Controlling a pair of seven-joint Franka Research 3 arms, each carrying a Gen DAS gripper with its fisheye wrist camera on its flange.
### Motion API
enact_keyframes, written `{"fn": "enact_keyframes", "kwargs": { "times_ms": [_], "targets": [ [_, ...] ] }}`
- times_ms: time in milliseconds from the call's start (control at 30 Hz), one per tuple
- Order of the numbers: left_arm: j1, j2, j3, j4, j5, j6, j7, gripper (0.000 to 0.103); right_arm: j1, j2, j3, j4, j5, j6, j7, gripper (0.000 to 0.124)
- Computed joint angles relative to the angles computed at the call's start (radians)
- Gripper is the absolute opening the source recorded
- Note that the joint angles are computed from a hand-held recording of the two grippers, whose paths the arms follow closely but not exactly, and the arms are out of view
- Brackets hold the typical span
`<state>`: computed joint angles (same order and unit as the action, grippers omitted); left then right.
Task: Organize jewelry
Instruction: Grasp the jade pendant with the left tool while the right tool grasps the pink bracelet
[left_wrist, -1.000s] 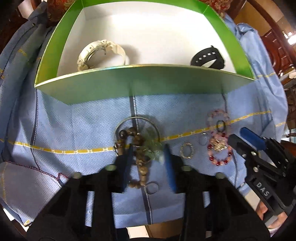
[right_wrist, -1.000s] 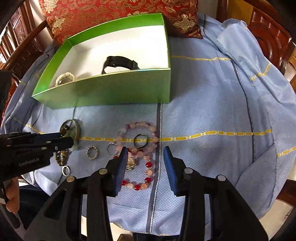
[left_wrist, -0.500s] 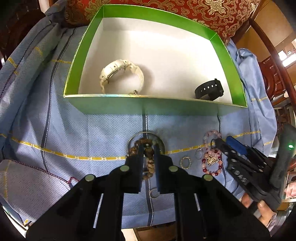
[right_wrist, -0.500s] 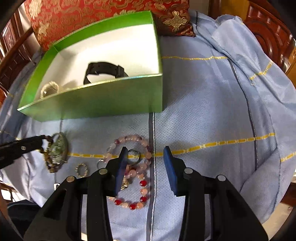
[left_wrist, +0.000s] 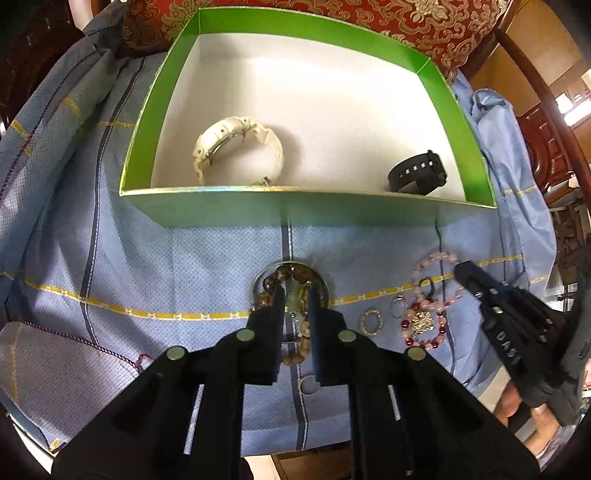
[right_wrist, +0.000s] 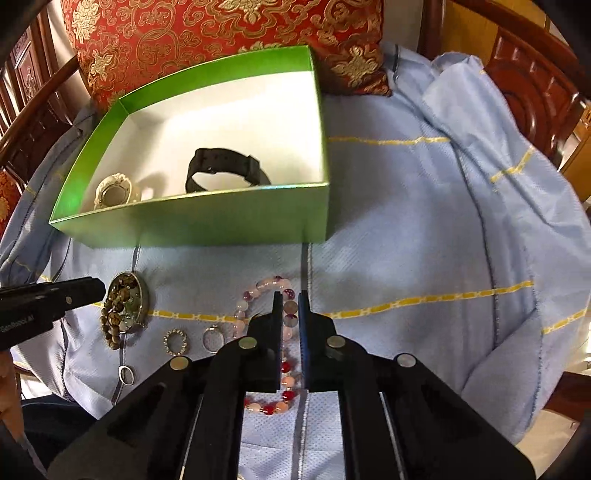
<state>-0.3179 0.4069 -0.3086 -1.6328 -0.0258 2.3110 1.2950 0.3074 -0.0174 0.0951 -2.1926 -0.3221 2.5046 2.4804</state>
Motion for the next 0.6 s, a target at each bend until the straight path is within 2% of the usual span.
{"fn": "enact_keyframes", "kwargs": {
  "times_ms": [133,233,433,567,600],
  "targets": [
    [-0.013,0.015,0.004,0.014,0.022,-0.021,-0.010,0.023,0.001,0.004,0.000,-0.002,0.014,-0.020,-0.001,0.009],
    [-0.019,0.026,0.005,0.026,0.033,-0.034,-0.015,0.028,0.003,0.010,-0.001,-0.005,0.016,-0.025,0.012,0.017],
    [-0.025,0.053,0.000,0.053,0.039,-0.063,-0.006,0.028,0.011,0.039,-0.006,0.006,0.001,-0.041,0.018,0.018],
    [-0.029,0.055,0.000,0.053,0.041,-0.066,-0.004,0.017,0.021,0.046,-0.009,0.011,-0.048,-0.044,0.038,0.018],
    [-0.029,0.052,0.001,0.051,0.042,-0.066,-0.004,0.017,0.023,0.051,-0.010,0.017,-0.052,-0.046,0.035,0.017]
  ]
}}
